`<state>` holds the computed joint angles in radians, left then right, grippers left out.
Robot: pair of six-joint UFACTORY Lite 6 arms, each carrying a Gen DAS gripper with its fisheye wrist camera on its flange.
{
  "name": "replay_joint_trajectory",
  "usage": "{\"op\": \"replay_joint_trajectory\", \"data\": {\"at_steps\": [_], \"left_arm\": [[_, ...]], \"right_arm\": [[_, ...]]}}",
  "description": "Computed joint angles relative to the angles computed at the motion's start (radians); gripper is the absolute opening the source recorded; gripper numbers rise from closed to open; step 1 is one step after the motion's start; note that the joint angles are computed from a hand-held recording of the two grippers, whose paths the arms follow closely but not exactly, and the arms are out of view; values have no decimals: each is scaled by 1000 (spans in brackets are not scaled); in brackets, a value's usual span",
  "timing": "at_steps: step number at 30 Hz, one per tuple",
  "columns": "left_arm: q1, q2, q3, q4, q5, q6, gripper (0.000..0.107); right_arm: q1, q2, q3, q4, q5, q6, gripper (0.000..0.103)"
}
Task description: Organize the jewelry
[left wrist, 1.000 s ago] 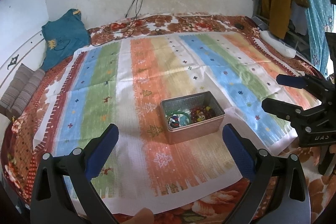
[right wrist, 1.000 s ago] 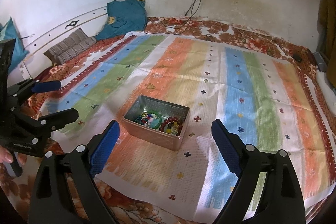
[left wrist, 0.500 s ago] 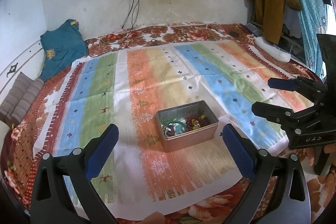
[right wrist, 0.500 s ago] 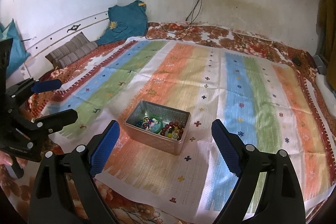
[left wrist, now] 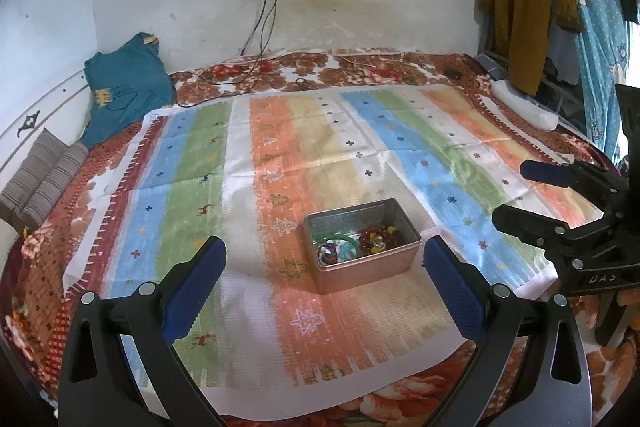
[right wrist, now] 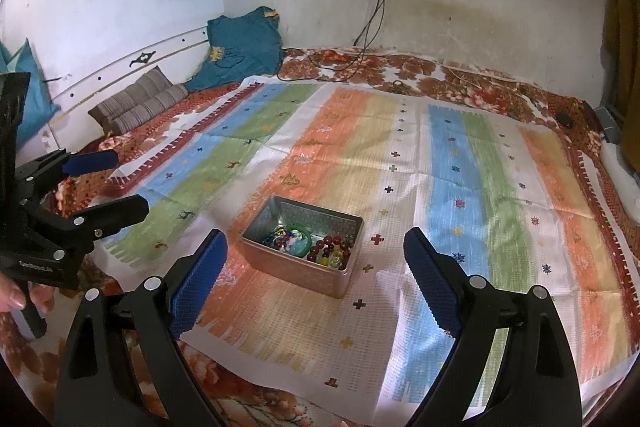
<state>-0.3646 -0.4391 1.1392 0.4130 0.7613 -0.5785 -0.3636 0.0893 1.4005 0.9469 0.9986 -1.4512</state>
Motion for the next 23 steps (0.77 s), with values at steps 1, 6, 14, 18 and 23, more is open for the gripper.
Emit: {"op": "replay_joint_trajectory", "data": {"at_steps": [1, 6, 14, 18, 23], "left_arm": [[-1, -3, -3, 5, 0, -4, 97], [7, -6, -2, -13, -8, 16, 97], [-1, -16, -8, 6, -26, 2, 97], [-3, -22, -9, 18, -36, -22, 97], [2, -26, -11, 7, -38, -12, 97]], "right_arm": [[1, -2, -4, -2, 0, 0, 90], [1, -12, 0, -2, 12, 1, 94], [-17, -27, -7, 40, 22, -16, 94], [-27, -35, -23, 62, 22, -40, 96], [-26, -43, -36, 82, 17, -58, 96]]}}
